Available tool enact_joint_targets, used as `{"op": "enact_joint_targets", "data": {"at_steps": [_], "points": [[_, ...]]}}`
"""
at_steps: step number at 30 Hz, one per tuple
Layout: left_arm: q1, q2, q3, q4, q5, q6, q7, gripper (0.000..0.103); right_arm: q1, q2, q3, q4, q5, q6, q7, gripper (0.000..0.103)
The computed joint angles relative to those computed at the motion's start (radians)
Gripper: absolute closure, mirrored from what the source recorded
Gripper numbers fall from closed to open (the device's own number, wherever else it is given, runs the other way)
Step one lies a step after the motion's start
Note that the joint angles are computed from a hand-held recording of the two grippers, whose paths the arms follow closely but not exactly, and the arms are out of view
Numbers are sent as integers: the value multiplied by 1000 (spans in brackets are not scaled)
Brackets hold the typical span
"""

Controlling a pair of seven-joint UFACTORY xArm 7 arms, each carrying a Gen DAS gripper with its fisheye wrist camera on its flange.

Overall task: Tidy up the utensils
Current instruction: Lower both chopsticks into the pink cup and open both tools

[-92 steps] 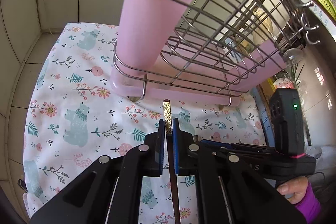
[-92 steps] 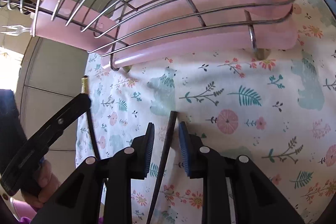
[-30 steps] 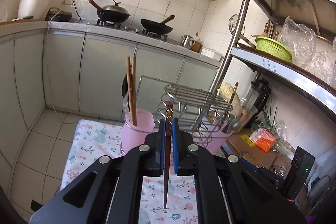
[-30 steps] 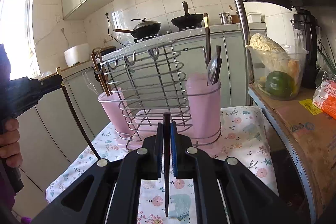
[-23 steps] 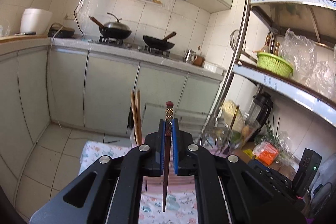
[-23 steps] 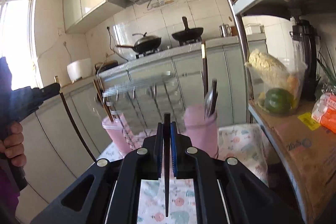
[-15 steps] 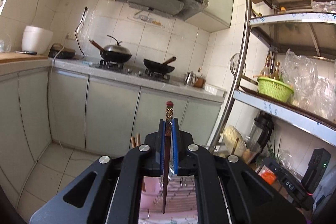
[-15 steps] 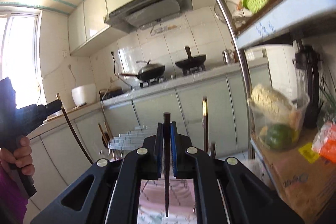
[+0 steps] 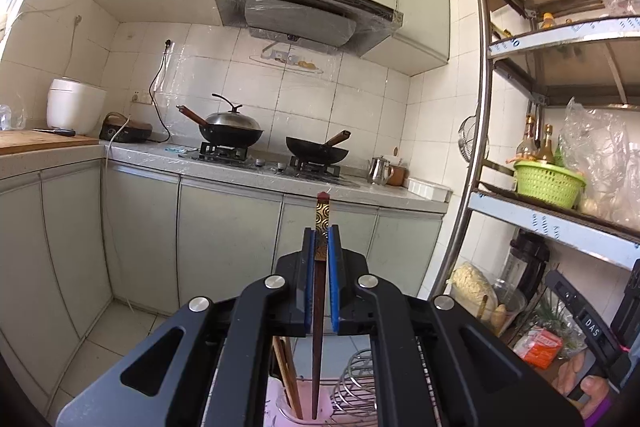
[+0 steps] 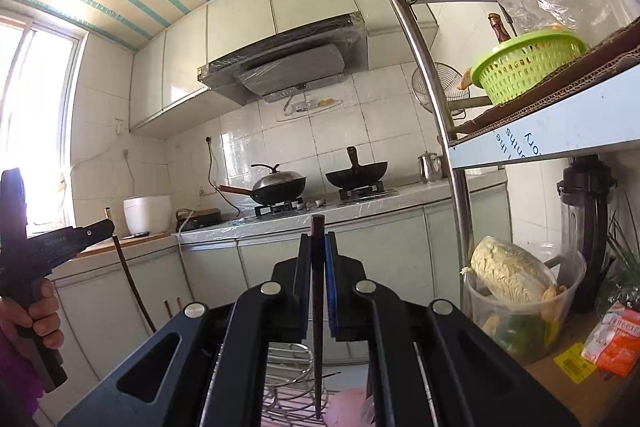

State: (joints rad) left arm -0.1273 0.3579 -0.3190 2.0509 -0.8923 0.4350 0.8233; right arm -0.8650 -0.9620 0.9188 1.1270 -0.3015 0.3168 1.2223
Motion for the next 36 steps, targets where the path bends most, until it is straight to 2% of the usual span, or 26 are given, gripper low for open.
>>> {"op": "enact_joint_targets", "data": {"at_steps": [4, 8, 16, 24, 30, 33, 34, 35, 36], "points": [[-20, 21, 14, -9, 58, -14, -31, 97, -30, 14, 16, -4, -5, 0, -3, 97], [-30, 42, 25, -9, 125, 25, -83, 97, -28, 44, 29, -15, -1, 12, -1, 97], [-50, 43, 34, -76, 223, 64, -115, 97, 37, 184, 51, -22, -31, 65, -15, 97], [-62, 47, 40, -115, 284, 40, -142, 97, 123, 293, 59, -21, -110, 131, -5, 97], [-56, 28, 33, -149, 295, 26, -131, 96, 202, 374, 34, -16, -153, 179, 9, 95], [-52, 10, 28, -176, 287, 9, -115, 86, 239, 406, 18, -7, -176, 202, 20, 90], [-51, 4, 27, -184, 282, 2, -110, 77, 251, 412, 11, -5, -186, 208, 24, 87], [-47, -4, 24, -196, 273, -7, -101, 70, 259, 414, 5, -4, -198, 209, 33, 79], [-44, -12, 20, -206, 262, -13, -89, 67, 267, 414, -1, -4, -210, 206, 44, 75]]}}
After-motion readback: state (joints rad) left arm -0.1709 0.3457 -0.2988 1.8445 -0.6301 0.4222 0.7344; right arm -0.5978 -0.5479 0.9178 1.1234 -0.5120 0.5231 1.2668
